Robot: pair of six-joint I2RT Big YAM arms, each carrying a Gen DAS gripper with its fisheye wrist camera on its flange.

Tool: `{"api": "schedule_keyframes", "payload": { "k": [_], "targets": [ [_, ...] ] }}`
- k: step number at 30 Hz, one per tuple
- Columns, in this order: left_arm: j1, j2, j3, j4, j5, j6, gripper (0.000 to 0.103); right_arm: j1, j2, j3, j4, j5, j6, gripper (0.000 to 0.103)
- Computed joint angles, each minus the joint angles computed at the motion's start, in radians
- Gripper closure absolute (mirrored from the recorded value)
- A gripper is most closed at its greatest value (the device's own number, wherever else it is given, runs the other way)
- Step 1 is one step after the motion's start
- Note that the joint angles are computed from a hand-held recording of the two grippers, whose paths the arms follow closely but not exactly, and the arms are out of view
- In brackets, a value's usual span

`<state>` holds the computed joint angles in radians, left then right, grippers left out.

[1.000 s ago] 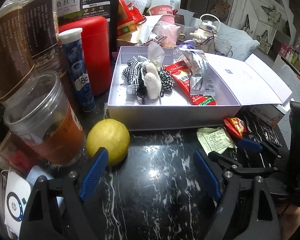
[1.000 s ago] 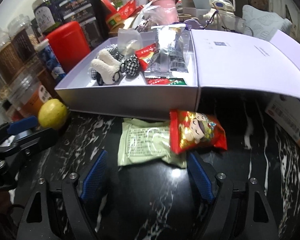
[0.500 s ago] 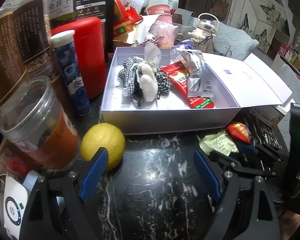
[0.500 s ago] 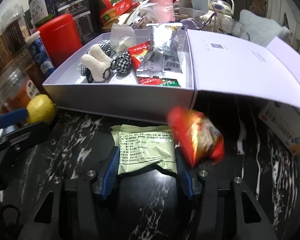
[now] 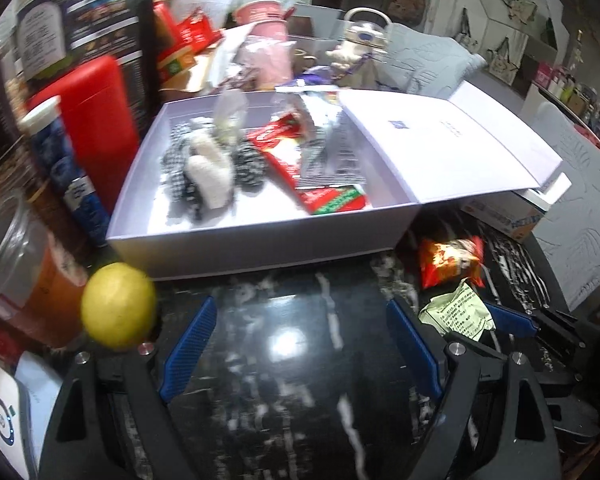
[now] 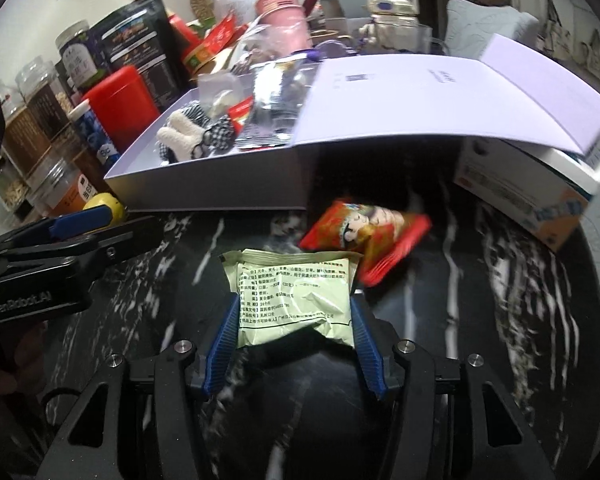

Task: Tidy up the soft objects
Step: 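Grasp the green-white packet with the right gripper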

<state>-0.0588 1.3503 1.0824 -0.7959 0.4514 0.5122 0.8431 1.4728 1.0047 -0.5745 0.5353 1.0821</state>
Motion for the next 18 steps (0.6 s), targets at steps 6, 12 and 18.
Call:
{"api": "schedule_keyframes", "payload": {
  "k": [6, 12, 18],
  "targets": [
    [-0.069, -0.025, -0.017, -0.016, -0.012, -0.003, 0.016, 0.026, -0.072, -0.068, -0.015, 0.03, 0.065, 0.049],
    [-0.149, -0.037, -0.028, -0.019, -0.025, -0.018, 0.016, 0.057, -0.145, -0.13, -0.069, 0.083, 0.156, 0.049],
    [-0.237, -0.031, -0.037, -0.009, -0.035, -0.044, 0.016, 0.065, -0.215, -0.188, -0.16, 0.13, 0.265, 0.049]
  ]
}}
